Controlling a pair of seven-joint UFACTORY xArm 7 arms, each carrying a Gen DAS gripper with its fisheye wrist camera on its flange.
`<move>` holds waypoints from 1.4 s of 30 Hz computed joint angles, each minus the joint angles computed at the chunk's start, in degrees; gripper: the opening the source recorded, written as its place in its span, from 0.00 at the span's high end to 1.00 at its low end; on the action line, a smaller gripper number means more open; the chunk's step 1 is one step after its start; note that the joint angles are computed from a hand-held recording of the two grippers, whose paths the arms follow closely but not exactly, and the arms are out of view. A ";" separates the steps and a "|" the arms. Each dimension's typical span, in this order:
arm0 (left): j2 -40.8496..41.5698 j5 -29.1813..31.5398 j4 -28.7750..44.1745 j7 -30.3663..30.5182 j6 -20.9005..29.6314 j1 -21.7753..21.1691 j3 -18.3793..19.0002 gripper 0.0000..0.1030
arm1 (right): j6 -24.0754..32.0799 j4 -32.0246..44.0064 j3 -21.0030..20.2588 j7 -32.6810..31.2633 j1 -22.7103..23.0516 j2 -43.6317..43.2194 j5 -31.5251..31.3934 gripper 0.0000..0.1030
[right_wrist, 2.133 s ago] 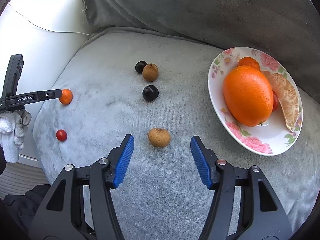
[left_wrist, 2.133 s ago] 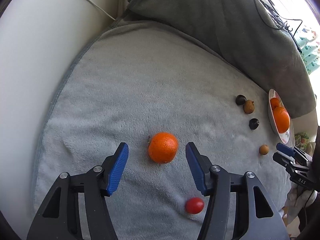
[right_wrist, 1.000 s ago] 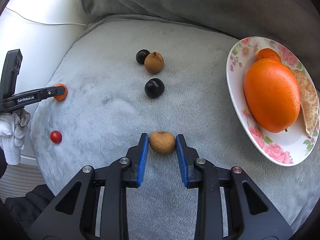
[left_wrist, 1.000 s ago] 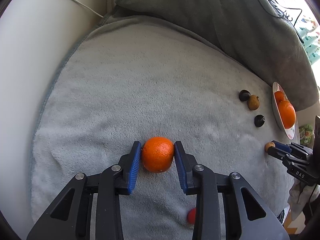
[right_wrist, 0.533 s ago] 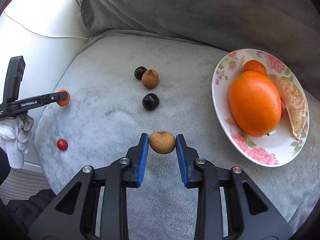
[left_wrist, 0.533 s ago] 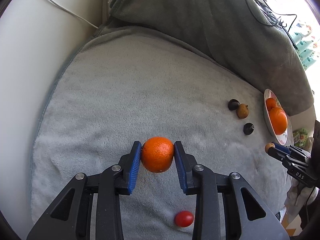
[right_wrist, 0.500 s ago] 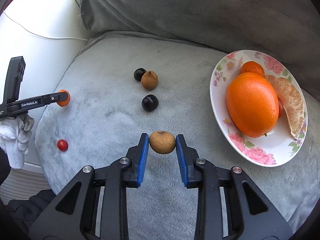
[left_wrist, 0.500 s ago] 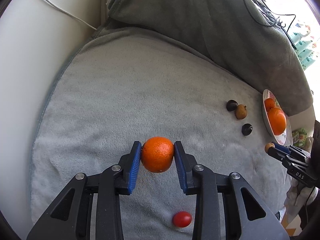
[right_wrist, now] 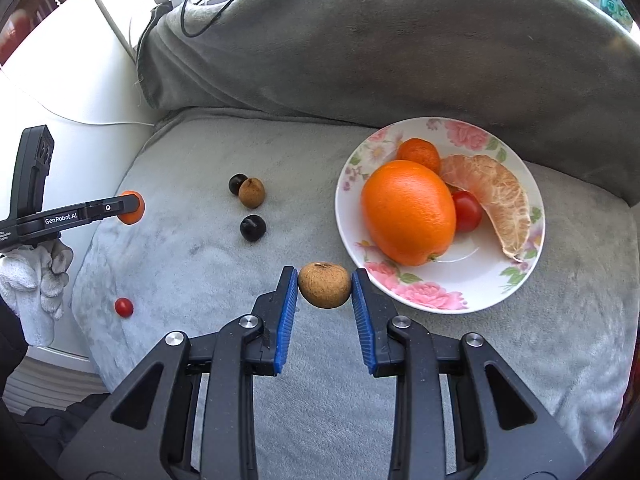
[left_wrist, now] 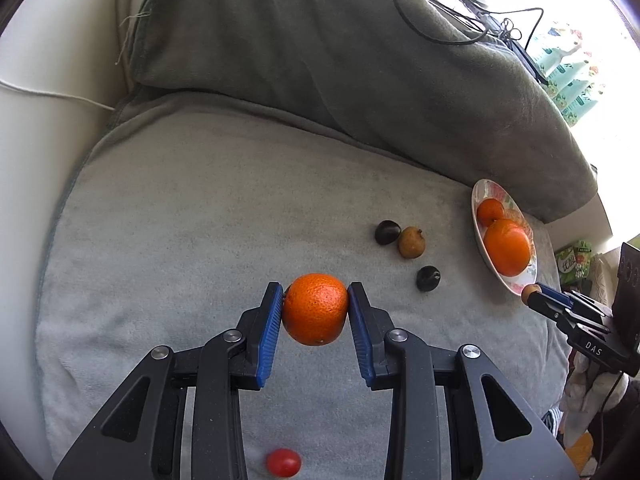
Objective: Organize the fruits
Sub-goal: 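Place mandarin on plate with left gripper while right gripper places brown fruit there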
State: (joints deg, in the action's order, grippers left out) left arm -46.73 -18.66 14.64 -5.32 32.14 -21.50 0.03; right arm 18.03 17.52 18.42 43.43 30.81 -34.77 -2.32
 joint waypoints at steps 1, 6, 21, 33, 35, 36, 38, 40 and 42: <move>0.87 -0.38 0.55 0.22 -0.50 -0.74 0.03 0.69 | 0.31 -0.40 0.04 0.26 -0.25 -0.76 -0.07 0.72; 6.54 -2.20 4.18 1.48 -3.56 -4.31 -0.57 0.69 | 2.37 -2.55 -0.44 1.04 -0.97 -5.24 -0.16 0.72; 20.24 -7.85 15.99 6.43 -8.94 -11.61 -3.50 0.69 | 4.08 -6.61 -2.76 0.17 -2.43 -11.16 0.06 0.72; 31.29 -11.15 25.90 10.86 -10.40 -12.88 -7.41 0.69 | 0.65 -8.69 -5.33 -3.57 -3.18 -10.01 0.94 0.72; 33.08 -11.41 27.39 11.10 -10.70 -12.75 -8.37 0.69 | 0.41 -8.79 -5.46 -4.33 -3.36 -9.82 0.94 0.72; 33.99 -11.53 28.18 11.25 -10.81 -12.69 -8.81 0.69 | 0.14 -8.86 -5.60 -4.75 -3.41 -9.70 0.97 0.72; 35.66 -11.84 29.69 11.70 -10.93 -12.62 -9.61 0.69 | -0.13 -9.00 -5.65 -5.28 -3.47 -9.59 1.08 0.72; 37.26 -11.87 31.13 12.04 -11.00 -12.44 -10.44 0.69 | -0.60 -9.22 -5.93 -5.83 -3.45 -9.41 1.29 0.72; 38.73 -11.93 32.42 12.26 -11.09 -12.24 -11.22 0.69 | -1.08 -9.44 -6.21 -6.33 -3.32 -9.22 1.58 0.72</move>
